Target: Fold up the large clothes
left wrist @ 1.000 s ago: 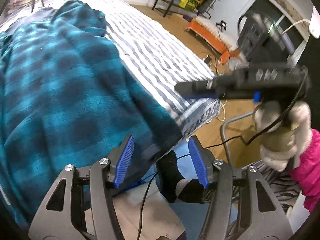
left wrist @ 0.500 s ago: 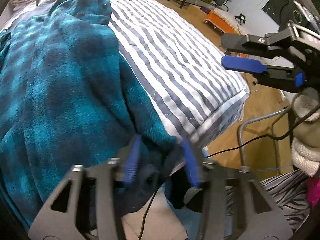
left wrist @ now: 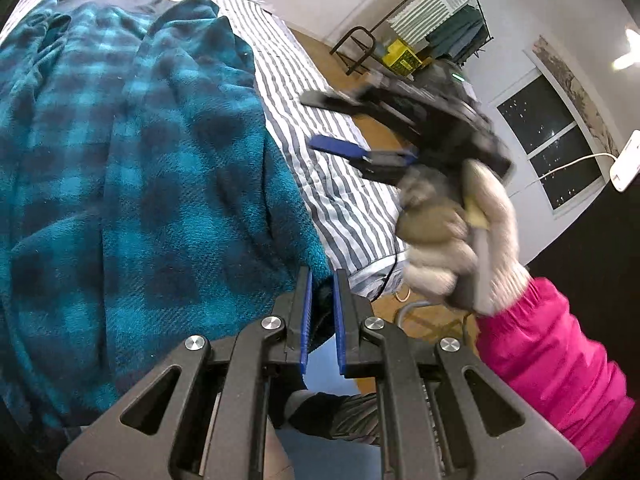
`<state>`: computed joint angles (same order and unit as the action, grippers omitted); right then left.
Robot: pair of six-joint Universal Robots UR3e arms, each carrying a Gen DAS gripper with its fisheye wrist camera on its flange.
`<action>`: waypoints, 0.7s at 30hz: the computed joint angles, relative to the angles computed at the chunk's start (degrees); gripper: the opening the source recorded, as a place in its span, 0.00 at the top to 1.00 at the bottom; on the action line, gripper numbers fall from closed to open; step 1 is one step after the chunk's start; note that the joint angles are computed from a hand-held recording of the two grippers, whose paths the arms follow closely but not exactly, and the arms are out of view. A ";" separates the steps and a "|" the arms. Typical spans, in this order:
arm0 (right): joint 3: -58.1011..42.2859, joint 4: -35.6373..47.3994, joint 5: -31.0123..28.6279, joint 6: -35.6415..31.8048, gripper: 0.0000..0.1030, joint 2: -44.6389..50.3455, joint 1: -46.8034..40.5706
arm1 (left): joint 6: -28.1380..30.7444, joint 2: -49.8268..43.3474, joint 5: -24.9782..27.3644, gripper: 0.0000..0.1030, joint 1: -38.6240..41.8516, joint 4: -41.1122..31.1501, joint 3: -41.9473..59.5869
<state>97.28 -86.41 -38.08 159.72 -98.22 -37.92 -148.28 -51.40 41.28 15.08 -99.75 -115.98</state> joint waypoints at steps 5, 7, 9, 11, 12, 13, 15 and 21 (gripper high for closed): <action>-0.34 -18.62 0.70 15.45 0.39 11.23 7.34 | -1.58 0.45 -0.07 0.93 -1.57 2.38 -1.27; -1.37 -23.78 0.72 20.54 0.44 15.50 9.63 | 0.04 0.42 -0.61 0.93 -0.77 0.30 -0.76; -3.06 -27.61 0.62 24.23 0.77 19.30 11.59 | 0.57 -0.23 -1.28 0.93 -0.49 -0.11 -0.63; -8.16 -27.30 -3.17 25.55 0.93 22.22 14.52 | 2.16 -1.21 -2.03 0.93 0.62 -1.61 -0.38; -11.82 -27.34 -7.72 26.27 0.95 22.90 16.73 | 3.03 -1.42 -2.45 0.93 1.42 -2.92 -0.16; -16.17 -26.43 -11.88 26.34 0.96 23.53 18.92 | 3.98 -1.74 -2.86 0.93 2.22 -4.50 0.40; -23.07 -25.66 -19.00 27.80 0.96 23.96 22.53 | 9.66 -1.55 -4.60 0.93 6.70 -12.97 2.16; -43.41 -20.76 -37.65 23.40 0.97 30.74 36.71 | 31.52 -0.53 -2.40 0.94 22.29 -40.09 8.52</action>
